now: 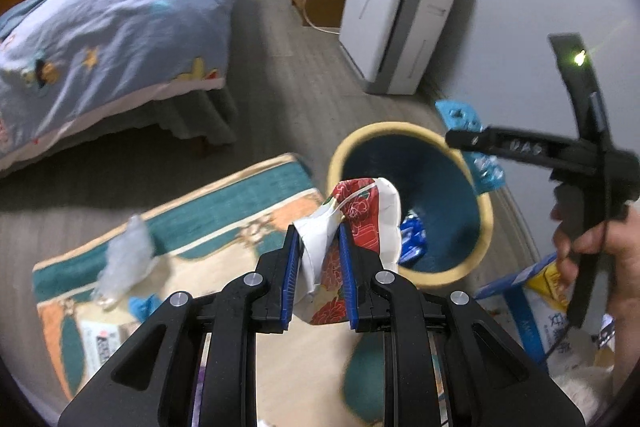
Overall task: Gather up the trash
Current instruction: 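Carry the blister pack and red-white tissue over the yellow bin with both grippers, then open both grippers to drop the blister pack and tissue into the bin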
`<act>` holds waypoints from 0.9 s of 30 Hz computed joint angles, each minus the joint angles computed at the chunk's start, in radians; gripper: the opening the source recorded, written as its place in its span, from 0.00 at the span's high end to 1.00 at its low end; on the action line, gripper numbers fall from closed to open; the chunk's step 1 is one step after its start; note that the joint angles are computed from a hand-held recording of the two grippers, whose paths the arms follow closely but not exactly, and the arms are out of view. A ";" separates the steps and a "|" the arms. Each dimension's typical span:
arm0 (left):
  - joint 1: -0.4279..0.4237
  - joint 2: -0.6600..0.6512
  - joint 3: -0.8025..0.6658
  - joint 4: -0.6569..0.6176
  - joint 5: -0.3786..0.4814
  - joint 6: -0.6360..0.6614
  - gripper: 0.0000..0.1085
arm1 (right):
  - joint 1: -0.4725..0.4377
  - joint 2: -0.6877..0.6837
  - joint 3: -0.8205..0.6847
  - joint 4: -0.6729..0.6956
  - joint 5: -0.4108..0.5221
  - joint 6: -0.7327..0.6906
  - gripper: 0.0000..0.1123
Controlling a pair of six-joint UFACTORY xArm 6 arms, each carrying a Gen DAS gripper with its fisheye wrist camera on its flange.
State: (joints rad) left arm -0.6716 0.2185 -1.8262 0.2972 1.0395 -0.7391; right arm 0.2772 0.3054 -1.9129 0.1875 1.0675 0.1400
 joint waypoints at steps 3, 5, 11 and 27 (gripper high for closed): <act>-0.001 0.040 -0.024 -0.022 -0.042 0.003 0.81 | -0.021 0.008 0.032 -0.003 0.003 0.056 0.39; -0.001 0.083 -0.059 -0.050 -0.045 0.008 0.81 | -0.035 0.006 0.062 0.006 0.002 0.096 0.39; -0.004 0.209 -0.199 -0.085 -0.023 0.031 0.81 | -0.068 0.009 0.104 0.023 -0.017 0.162 0.39; 0.012 0.465 -0.549 -0.071 0.053 0.112 0.73 | -0.116 -0.007 0.160 0.147 -0.087 0.202 0.38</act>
State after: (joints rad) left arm -0.6595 0.6835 -2.3754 0.2265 1.0921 -0.6272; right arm 0.1610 0.2986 -1.7528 0.3341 0.9802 0.3418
